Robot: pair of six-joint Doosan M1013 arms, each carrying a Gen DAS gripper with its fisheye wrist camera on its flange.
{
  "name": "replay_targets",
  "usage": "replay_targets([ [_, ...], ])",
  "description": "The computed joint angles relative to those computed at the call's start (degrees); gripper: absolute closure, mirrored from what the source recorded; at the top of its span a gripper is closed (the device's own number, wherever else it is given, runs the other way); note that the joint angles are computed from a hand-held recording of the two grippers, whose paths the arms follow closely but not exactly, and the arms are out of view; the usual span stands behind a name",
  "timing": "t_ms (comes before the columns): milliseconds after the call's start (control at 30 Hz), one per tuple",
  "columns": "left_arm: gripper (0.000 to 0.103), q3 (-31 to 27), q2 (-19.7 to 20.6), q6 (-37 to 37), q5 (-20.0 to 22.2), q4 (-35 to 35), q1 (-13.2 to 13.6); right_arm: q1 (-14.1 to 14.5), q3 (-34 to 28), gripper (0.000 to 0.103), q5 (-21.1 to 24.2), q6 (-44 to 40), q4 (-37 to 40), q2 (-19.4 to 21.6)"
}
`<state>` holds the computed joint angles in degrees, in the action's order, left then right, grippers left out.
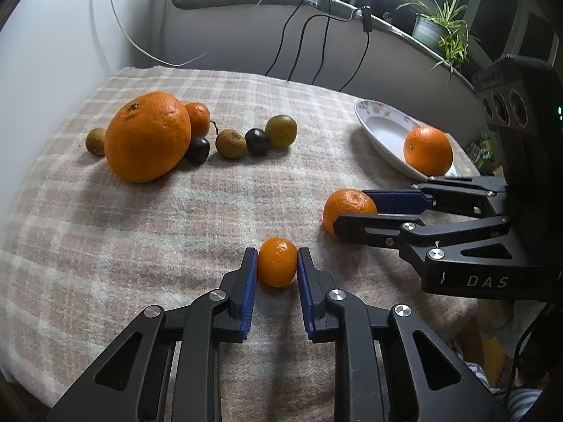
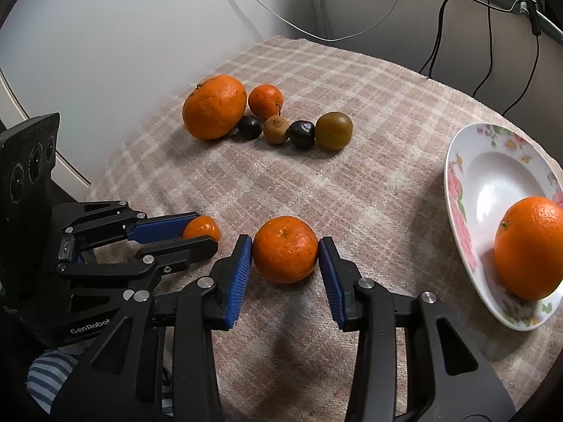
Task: Organize fruits
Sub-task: 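Grasp the small tangerine with the left tool while the right tool grasps a tangerine, then carry both tangerines over the plate and release them from both tools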
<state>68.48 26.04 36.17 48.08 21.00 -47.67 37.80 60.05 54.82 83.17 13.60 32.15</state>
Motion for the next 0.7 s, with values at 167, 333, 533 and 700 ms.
replay_targets([
  [167, 0.083, -1.13, 0.4, 0.3, -0.55, 0.74, 0.1, -0.33, 1.0, 0.062, -2.13, 1.08, -0.9, -0.93],
  [333, 0.083, -3.57, 1.54, 1.84, -1.24, 1.28, 0.31, -0.91, 1.6, 0.062, -4.41, 2.1, -1.95, -1.88],
  [533, 0.083, -7.43, 3.62, 3.78, -2.07, 1.67, 0.69, -1.93, 1.93, 0.063, -7.39, 3.96, -4.21, -2.93],
  [700, 0.083, -11.44, 5.96, 6.06, -2.23, 0.97, 0.92, -3.09, 2.17, 0.063, -9.21, 5.72, -5.45, -3.37],
])
